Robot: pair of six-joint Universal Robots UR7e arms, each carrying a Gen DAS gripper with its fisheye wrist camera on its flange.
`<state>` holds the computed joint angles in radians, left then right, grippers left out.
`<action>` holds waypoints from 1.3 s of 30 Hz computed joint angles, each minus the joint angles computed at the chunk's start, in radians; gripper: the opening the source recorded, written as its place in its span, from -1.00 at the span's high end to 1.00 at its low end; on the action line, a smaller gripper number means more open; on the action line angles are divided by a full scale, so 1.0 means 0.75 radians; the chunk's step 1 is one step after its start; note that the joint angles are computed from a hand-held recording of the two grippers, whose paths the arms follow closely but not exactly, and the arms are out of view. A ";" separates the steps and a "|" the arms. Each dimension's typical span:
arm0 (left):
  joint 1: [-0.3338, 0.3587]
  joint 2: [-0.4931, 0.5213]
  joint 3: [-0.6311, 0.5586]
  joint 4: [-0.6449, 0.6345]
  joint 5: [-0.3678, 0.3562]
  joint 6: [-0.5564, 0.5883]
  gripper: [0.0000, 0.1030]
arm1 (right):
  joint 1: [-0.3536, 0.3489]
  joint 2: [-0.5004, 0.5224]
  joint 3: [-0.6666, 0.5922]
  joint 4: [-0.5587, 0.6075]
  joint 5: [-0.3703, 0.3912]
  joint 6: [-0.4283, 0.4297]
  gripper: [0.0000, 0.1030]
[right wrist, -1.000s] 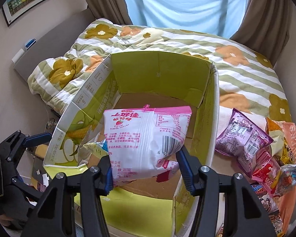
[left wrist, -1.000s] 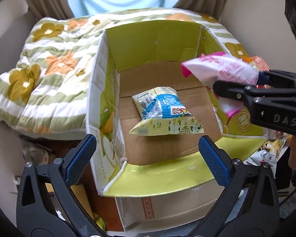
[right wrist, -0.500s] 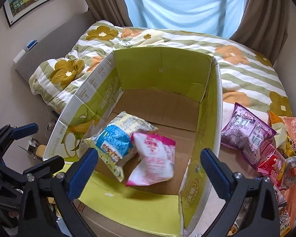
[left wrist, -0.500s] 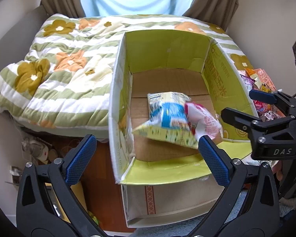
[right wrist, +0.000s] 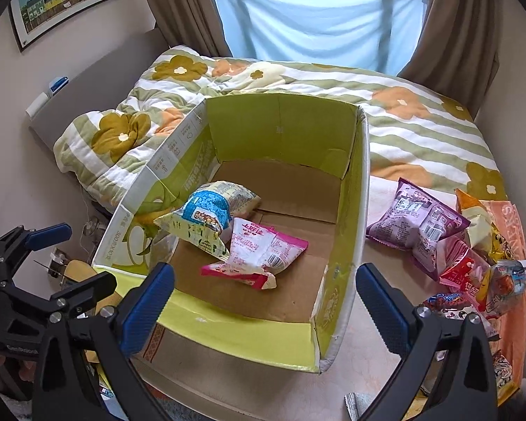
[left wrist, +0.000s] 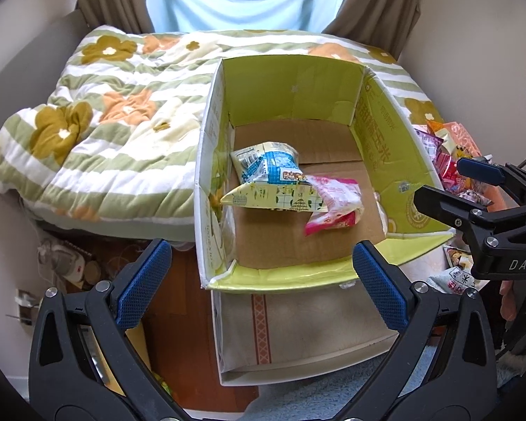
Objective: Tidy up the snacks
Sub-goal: 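Open both tools to drop the two bags into the box, then grasp the potato chip bag with left tool while right tool grasps the brown TATRE bag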
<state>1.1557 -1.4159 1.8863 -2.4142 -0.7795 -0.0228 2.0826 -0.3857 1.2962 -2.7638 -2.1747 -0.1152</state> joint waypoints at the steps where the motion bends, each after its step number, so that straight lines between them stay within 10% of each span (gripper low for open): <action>1: -0.001 -0.005 0.004 -0.004 -0.012 0.007 -0.99 | 0.006 -0.006 0.010 -0.006 -0.012 0.007 -0.99; 20: -0.276 0.090 0.191 -0.153 -0.060 -0.016 -0.99 | -0.044 -0.424 0.555 -0.468 -0.243 -0.104 -1.00; 39: -0.447 0.553 0.125 -0.039 -0.125 -0.365 -0.99 | -0.416 -0.827 0.896 -0.293 -0.043 -0.352 -1.00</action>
